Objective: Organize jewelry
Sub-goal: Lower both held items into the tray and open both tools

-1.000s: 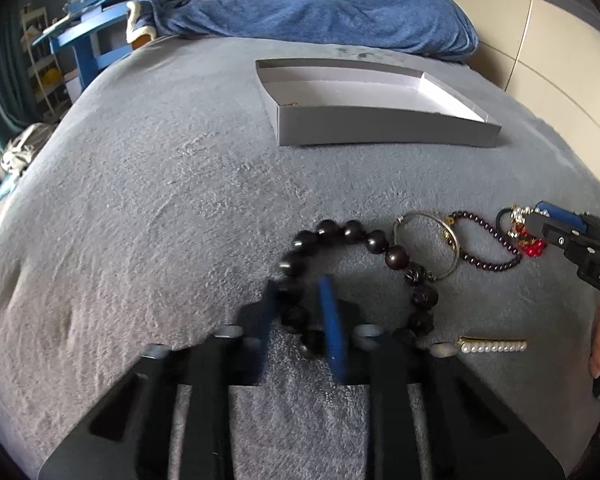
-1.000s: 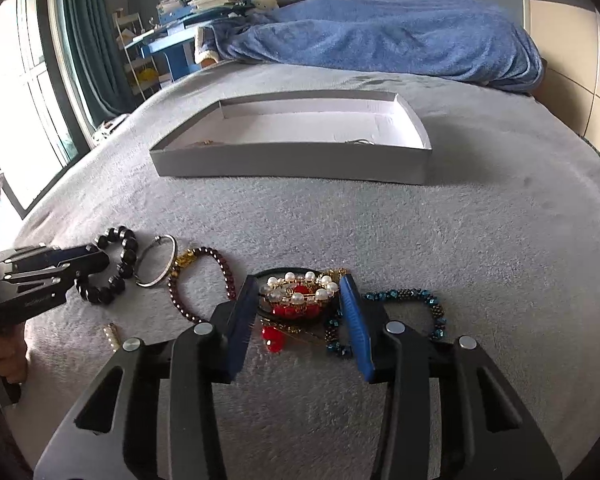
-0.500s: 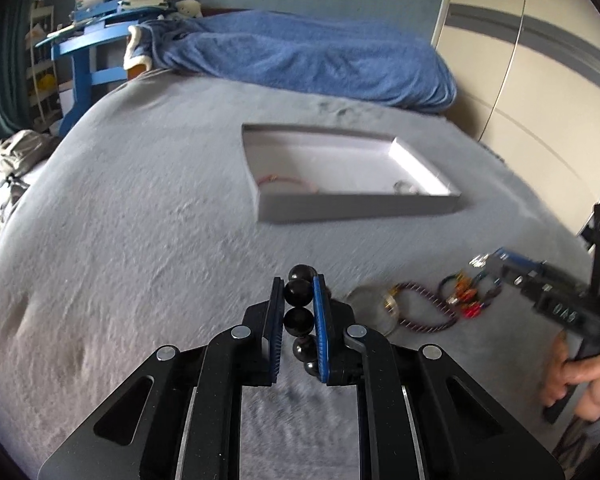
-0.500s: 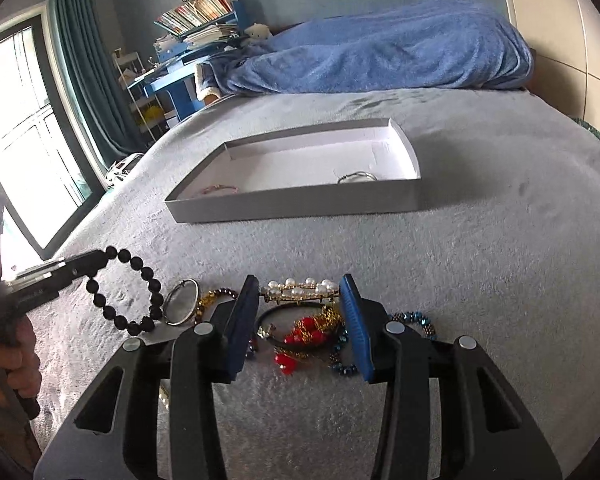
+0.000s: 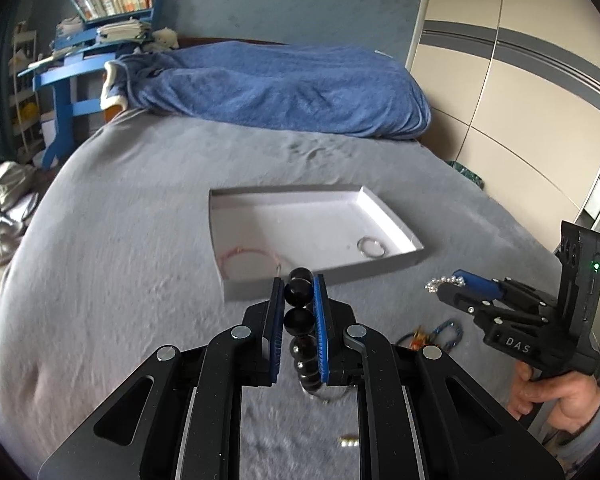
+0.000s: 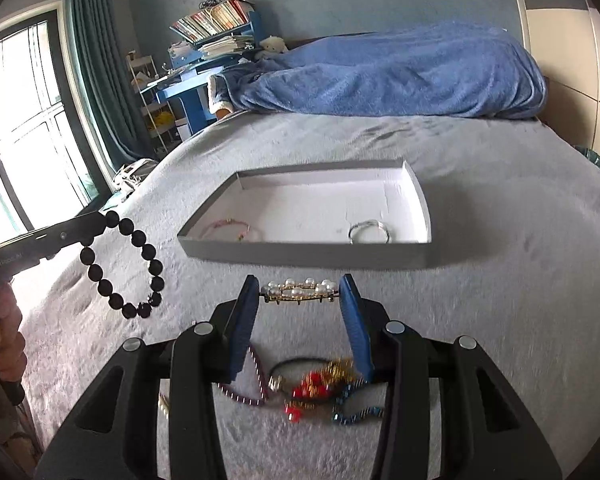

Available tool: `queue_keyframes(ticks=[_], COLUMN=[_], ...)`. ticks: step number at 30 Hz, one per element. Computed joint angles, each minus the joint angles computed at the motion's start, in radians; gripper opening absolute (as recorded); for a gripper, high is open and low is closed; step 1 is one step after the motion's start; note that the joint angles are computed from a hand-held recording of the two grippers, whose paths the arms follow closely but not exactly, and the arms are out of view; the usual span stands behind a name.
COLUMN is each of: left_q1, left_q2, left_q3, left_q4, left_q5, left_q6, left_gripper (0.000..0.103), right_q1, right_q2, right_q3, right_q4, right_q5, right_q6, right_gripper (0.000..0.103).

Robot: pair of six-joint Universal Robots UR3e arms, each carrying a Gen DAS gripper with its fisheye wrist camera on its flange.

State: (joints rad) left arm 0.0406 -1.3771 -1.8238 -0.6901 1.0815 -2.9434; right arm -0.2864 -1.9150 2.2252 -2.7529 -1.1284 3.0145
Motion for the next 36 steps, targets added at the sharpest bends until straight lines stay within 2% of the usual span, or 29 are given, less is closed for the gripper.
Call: queue_keyframes(ticks=[6,23,30,36], left_q1=[-0.088,-0.182,-0.195,-0.197], left_q2=[-0.147,-0.641,-0.831,-0.921], left_q3=[0.183,0.737,0.975,1.061], left_q4=[0.001,-0.006,-0.060,-0.113], left_q5=[0.078,0.155,0.176,0.188], left_q6=[-0.002,-0.073,-0.084,-0.098], left_gripper=[0.015,0.015,0.015,0.015], right_q1=[0.042,0.131,0.174,0.205], right_q2=[0.153,0.628,0.751,0.815], right_q3=[-0.151,-0.580,-0.697,-0.769], right_q4=[0.000,-0.038,-0.022,0.025], right_q5=[-0.055,-0.162,-0.218,-0.258], right_q6=[-0.013,0.057,0.074,0.062], right_gripper=[0.042,0.042,0.042,0.042])
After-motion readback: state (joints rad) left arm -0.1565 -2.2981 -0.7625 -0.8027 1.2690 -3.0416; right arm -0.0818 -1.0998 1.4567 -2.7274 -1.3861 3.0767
